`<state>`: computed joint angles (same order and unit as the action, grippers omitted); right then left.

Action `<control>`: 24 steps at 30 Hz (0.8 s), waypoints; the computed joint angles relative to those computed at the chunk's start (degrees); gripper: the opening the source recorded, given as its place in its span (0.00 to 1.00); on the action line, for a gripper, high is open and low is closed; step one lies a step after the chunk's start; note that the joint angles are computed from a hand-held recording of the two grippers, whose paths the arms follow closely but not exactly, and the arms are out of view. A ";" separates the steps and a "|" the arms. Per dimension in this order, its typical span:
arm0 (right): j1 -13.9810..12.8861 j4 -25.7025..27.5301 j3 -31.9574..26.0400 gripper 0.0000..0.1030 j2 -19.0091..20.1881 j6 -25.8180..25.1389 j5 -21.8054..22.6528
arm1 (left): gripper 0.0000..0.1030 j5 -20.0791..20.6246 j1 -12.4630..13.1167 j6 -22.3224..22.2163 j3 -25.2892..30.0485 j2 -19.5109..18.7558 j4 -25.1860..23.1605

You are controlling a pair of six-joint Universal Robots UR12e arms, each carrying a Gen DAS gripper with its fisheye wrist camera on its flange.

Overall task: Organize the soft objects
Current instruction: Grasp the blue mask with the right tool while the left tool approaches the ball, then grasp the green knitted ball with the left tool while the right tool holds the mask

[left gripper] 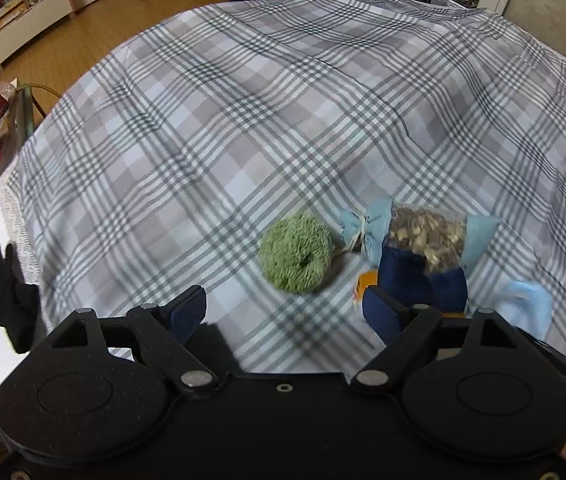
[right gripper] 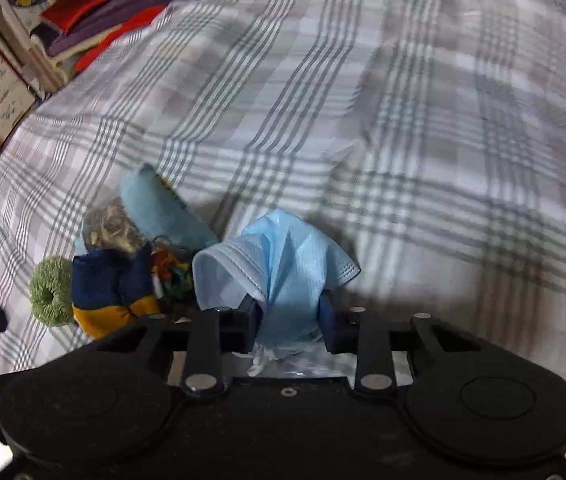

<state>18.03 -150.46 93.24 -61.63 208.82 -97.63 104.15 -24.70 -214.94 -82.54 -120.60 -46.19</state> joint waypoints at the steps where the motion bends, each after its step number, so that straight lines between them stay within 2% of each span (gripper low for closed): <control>1: 0.05 -1.48 0.68 0.26 -0.47 0.41 -1.00 | 0.80 0.43 0.01 -0.13 0.65 -0.65 -0.54; 7: -0.52 -8.93 3.23 0.26 -2.02 1.28 -1.51 | 0.80 2.76 0.27 -2.58 4.80 -4.42 -5.02; 10: -0.47 -8.69 3.04 0.26 -1.72 1.22 -2.70 | 0.80 3.10 0.49 -3.77 5.65 -5.61 -4.81; 16: -1.22 -8.07 2.80 0.26 -1.16 2.13 -0.32 | 0.79 -0.09 1.55 -5.30 8.36 -7.91 -7.89; 17: -1.15 -8.07 2.70 0.27 -1.04 1.97 -0.61 | 0.76 -1.13 1.77 -5.51 8.45 -8.07 -8.12; 19: -1.12 -8.23 2.68 0.27 -0.94 1.86 -1.04 | 0.58 -3.76 2.27 -5.53 8.20 -8.11 -8.04; 20: -1.15 -8.24 2.65 0.27 -0.89 1.85 -1.03 | 0.54 -5.34 2.56 -5.27 7.75 -7.94 -7.40; 24: -1.15 -8.50 2.67 0.26 -0.82 1.74 -1.42 | 0.51 -3.60 2.08 -4.14 6.46 -6.81 -5.70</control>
